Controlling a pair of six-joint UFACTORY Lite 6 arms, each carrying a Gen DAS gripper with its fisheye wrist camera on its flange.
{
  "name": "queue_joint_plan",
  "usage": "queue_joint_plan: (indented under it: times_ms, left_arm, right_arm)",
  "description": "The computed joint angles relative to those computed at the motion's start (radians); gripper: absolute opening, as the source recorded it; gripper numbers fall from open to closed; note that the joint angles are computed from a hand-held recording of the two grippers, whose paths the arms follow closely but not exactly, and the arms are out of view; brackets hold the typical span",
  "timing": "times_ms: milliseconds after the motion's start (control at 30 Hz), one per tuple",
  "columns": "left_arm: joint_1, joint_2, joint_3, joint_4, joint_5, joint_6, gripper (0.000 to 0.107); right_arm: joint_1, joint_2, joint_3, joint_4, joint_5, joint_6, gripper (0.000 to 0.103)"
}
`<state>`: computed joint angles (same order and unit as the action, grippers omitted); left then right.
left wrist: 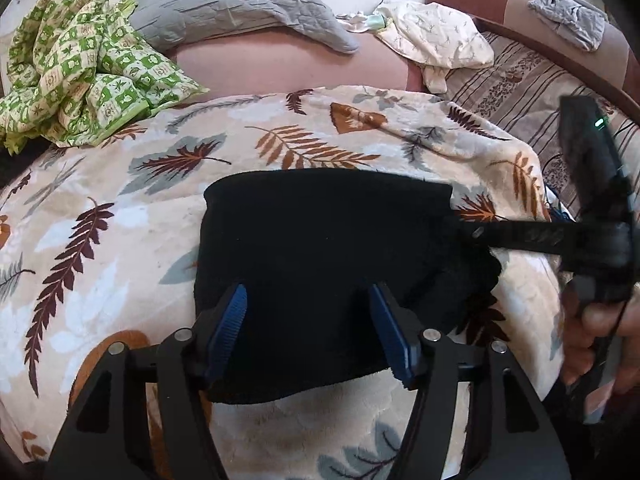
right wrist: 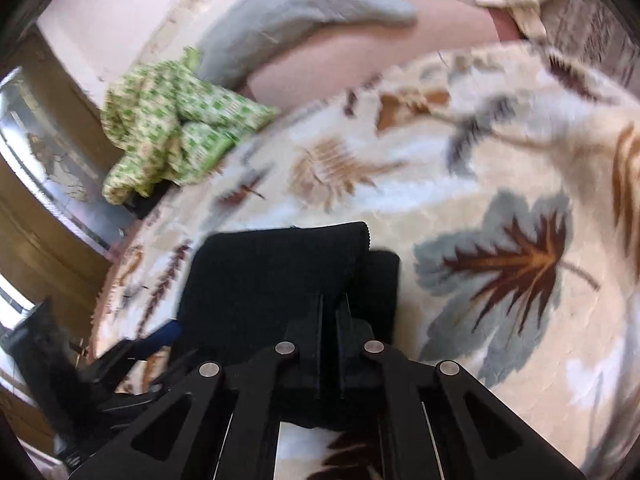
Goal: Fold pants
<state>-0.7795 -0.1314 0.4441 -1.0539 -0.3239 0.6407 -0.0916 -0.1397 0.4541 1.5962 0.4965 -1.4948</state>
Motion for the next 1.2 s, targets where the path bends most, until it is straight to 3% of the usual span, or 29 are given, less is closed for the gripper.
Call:
queue_joint_plan:
  times_ms: [67, 233, 433, 567, 733, 867, 1067, 1200]
  left_arm:
    - [0.021, -0.01, 0.008, -0.033, 0.031, 0.036, 0.063]
    - [0.075, -0.06, 0.029, -0.253, 0.077, 0.282, 0.063]
    - [0.166, -0.026, 0.102, -0.34, 0.093, 0.42, 0.065]
    - [0.199, 0.073, 0.174, -0.297, 0.095, 0.413, 0.065]
    - [0.232, 0.193, 0.255, -0.268, 0.127, 0.403, 0.065]
    - [0.242, 0.254, 0.297, -0.203, 0.147, 0.349, 0.07]
    - [0.258, 0.33, 0.337, -0.012, 0.159, 0.153, 0.075]
    - [0.284, 0.339, 0.347, 0.099, 0.195, 0.029, 0.076]
  right_arm:
    - [0.006, 0.03, -0.005, 0.082, -0.001, -0.067, 0.006]
    - [-0.007, -0.143, -0.042, -0.073, -0.053, 0.123, 0.019]
    - [0.027, -0.259, -0.032, -0.122, -0.032, 0.193, 0.03]
    - [0.14, -0.169, 0.038, -0.058, -0.124, 0.154, 0.032]
    - [0.202, -0.005, 0.12, 0.106, -0.165, 0.003, 0.032]
    - [0.221, 0.108, 0.175, 0.119, -0.23, -0.008, 0.032]
    - [0.171, 0.217, 0.183, 0.277, -0.163, -0.178, 0.031]
    - [0.176, 0.21, 0.183, 0.273, -0.167, -0.178, 0.031]
